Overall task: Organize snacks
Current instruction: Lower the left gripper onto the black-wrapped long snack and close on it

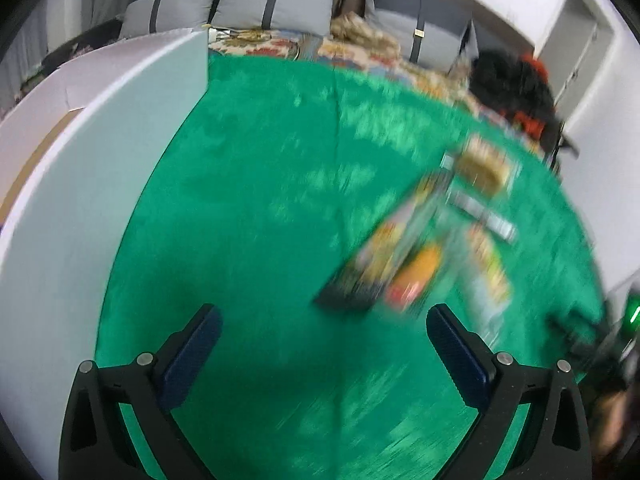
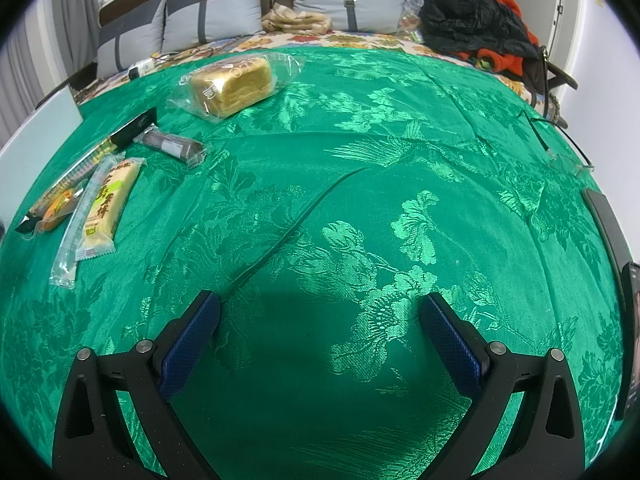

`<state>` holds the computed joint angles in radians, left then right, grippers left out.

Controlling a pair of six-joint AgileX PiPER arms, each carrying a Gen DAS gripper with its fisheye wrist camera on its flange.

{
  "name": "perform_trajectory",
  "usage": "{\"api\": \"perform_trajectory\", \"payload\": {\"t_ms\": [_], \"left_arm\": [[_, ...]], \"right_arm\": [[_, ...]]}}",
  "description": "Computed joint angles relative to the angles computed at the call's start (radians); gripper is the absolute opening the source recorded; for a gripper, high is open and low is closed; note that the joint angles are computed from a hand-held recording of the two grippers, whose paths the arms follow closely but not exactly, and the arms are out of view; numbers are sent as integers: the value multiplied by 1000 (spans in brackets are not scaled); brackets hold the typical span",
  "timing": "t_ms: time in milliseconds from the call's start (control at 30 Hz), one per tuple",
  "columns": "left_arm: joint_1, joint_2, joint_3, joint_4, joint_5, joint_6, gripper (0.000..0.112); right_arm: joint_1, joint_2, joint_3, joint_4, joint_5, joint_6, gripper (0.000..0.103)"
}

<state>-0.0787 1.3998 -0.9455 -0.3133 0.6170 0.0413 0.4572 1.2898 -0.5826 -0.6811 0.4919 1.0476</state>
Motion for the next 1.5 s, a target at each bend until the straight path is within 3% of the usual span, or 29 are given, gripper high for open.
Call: {"api": "perform_trajectory", "payload": {"t_ms": [133,233,333,367,400,500,667,800,967,1033,1100,1200,1433,1500], "left_arm": [[-55,205,-267,-7,149,-3,100],[-169,397,-495,195,275,-99,89],[-217,522,-624,251,356,-123,69],[-211,525,-624,226,343,-114,52],[-198,516,-613,201,318,-104,20],[-128,480,-566,56,298,-48,13],[-56,278,-306,117,197,-51,12],[27,70,-92,126,174,-76,12],[-31,-111,111,275,138,-212,13],[-65,-137,164,309,110,-270,20],[-59,-143,208,264,78,-258,52],[-69,-181,268,272,10,-294,75],[-168,-178,305,512,-31,-487,84],[-202,-165,316,598,-48,-561,94]], "right_arm": [[0,0,0,0,0,1,102],[0,0,1,-1,-1,2,102],[-1,0,1,0,-1,0,102],[-1,0,0,1,-1,-1,102],[-1,0,0,1,-1,-1,102],[-1,0,0,2,-1,-3,102],[-1,1,0,1,-1,-2,102],[-1,0,0,2,-1,-2,102],[-1,0,0,2,-1,-2,102],[-1,0,0,3,0,-4,102],[-1,0,0,3,0,-4,102],[-2,0,-1,7,1,-8,102],[-2,0,0,6,-1,-6,102],[-2,0,0,6,-1,-6,102]]}}
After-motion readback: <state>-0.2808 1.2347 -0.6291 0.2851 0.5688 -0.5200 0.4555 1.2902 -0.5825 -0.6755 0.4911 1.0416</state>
